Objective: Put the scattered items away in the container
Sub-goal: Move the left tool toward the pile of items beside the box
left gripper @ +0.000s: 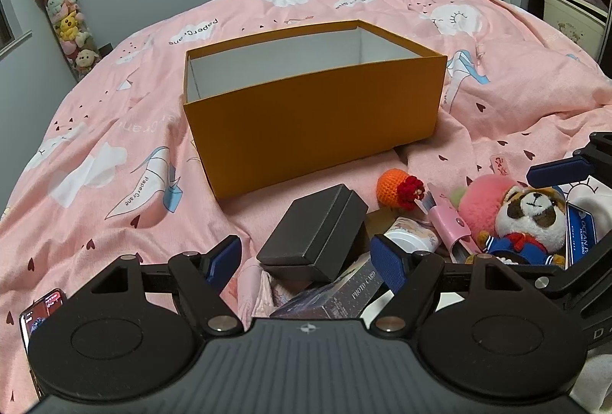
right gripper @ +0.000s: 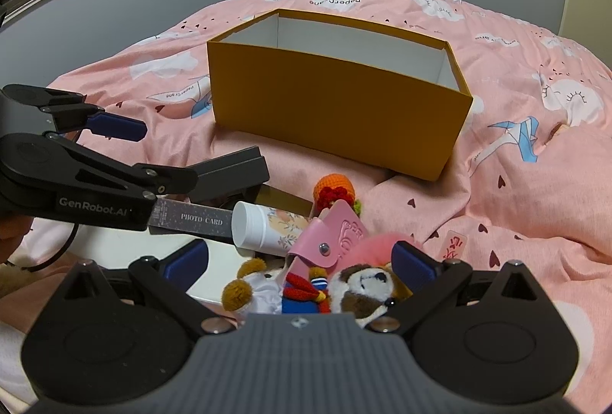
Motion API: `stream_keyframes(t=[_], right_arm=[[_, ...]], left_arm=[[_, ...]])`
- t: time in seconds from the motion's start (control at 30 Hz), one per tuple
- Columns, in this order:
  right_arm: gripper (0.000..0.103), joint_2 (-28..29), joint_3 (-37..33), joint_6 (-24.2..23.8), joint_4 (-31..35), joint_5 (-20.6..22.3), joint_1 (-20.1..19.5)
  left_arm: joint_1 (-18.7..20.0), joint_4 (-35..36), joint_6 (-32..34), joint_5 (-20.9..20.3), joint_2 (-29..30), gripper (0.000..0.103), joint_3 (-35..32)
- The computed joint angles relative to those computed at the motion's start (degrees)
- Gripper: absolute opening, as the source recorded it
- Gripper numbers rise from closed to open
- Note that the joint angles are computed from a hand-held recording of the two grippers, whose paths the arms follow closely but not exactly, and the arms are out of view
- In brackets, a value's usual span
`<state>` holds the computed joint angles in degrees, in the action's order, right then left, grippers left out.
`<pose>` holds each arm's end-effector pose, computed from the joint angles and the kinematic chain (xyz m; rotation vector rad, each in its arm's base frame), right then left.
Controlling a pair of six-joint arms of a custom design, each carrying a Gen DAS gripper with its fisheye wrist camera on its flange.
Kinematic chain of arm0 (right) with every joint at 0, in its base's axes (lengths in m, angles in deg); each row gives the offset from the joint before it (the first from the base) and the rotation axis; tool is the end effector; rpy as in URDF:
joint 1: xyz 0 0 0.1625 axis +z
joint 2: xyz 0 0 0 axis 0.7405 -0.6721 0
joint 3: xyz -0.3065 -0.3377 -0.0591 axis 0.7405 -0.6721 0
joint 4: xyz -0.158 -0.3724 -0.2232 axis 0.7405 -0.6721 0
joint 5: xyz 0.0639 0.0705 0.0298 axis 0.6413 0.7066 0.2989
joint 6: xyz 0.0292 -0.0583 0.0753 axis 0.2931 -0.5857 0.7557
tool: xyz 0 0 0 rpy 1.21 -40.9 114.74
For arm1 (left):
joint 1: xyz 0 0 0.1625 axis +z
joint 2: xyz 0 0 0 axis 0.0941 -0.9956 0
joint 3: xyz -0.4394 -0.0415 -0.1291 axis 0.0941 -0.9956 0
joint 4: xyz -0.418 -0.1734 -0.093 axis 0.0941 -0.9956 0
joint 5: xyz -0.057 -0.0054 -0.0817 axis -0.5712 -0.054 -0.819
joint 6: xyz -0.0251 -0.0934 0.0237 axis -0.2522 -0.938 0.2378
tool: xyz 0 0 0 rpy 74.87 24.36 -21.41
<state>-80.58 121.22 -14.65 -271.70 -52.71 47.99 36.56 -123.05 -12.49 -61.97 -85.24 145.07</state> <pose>0.1483 -0.4009 0.1599 0.9966 -2.4436 0.6437 -0.1626 -0.4317 0.1253 0.7658 2.1699 -0.6553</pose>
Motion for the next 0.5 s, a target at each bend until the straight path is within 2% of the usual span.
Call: stream_keyframes(t=[0.3,0.5], right_arm=[[0.102,-0.04,0.06,0.02,-0.02,-0.04,-0.11],[0.1,-1.51,0.47,-0.3,0.07,-0.81,-0.48]], left_arm=[[0.42,0.52,0.4,-1.31,-0.66,0.088,-0.24],[0.22,-0.42,2.69,-3.66,-1.43,0.083,0.09]])
